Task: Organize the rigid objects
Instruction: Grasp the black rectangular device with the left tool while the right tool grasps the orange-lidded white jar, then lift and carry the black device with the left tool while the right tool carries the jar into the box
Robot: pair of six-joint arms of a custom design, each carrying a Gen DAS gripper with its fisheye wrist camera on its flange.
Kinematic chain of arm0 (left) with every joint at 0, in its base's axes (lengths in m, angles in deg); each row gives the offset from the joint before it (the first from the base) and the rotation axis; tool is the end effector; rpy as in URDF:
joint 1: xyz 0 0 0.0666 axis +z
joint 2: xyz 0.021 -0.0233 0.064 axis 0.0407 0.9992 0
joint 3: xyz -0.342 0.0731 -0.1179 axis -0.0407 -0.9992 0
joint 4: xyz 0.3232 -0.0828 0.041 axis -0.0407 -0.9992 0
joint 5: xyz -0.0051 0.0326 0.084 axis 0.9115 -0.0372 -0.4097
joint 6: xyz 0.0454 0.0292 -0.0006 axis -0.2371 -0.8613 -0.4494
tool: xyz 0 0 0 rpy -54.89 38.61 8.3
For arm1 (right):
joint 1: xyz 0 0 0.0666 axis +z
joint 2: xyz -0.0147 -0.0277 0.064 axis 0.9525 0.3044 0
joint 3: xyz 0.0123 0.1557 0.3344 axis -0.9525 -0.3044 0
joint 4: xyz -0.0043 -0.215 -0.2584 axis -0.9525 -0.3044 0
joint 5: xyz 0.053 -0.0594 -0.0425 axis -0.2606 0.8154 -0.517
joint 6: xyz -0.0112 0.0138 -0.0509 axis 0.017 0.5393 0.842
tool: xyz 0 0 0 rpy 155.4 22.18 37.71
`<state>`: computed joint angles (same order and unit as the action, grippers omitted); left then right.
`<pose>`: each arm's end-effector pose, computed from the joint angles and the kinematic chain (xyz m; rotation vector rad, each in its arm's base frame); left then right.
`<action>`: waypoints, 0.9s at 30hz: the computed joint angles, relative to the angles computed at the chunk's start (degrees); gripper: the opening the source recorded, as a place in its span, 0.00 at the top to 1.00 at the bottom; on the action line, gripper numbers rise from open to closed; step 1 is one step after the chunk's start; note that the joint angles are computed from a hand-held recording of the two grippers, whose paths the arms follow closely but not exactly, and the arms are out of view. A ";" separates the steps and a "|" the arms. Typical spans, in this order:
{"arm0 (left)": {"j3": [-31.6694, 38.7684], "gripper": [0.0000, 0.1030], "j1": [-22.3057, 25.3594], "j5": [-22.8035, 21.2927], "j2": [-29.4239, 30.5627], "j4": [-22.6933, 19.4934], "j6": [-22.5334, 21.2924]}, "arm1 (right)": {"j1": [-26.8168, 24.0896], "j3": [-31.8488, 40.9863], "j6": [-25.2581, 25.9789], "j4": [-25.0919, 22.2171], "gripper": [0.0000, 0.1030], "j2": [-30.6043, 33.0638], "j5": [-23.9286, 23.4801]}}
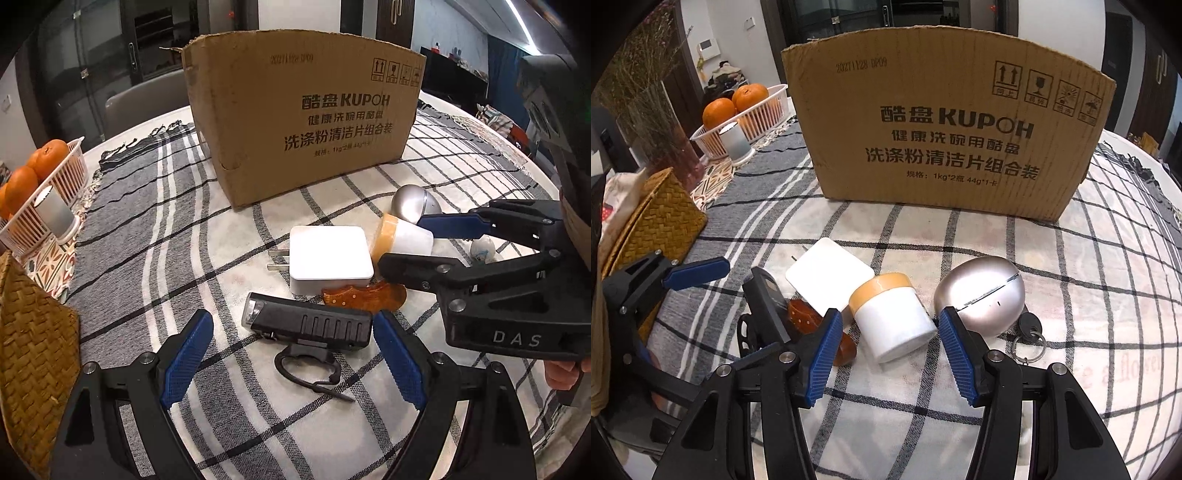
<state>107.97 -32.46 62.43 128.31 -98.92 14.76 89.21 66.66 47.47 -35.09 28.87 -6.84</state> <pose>0.4329 -0.3029 0.3110 0.8154 2.3892 -0.2748 0.4186 0.1246 0.3226 -0.0246 2.5539 0.1359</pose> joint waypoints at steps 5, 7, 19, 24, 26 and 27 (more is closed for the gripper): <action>0.29 0.14 0.24 0.91 0.74 0.06 -0.40 | 0.41 0.36 1.06 0.40 0.47 0.61 0.82; 0.48 0.14 0.33 1.31 0.98 0.24 -0.33 | 0.45 0.42 1.41 0.44 0.48 0.82 0.95; 1.66 0.28 0.59 4.04 2.44 0.01 1.54 | -1.24 0.72 -0.88 0.16 0.52 2.53 -3.06; 0.88 0.29 0.33 2.73 1.83 0.46 2.86 | -1.22 0.27 -0.82 0.32 0.54 2.19 -2.93; 0.39 0.29 0.19 1.98 1.36 0.49 3.94 | -1.28 -0.06 -1.26 0.41 0.54 1.87 -3.08; 0.18 0.29 0.09 1.32 1.11 0.45 4.64 | -1.35 -0.23 -1.32 0.40 0.54 1.67 -3.16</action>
<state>108.15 -32.37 63.75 129.42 -98.48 19.40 87.86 66.43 46.15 -34.69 30.54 -10.00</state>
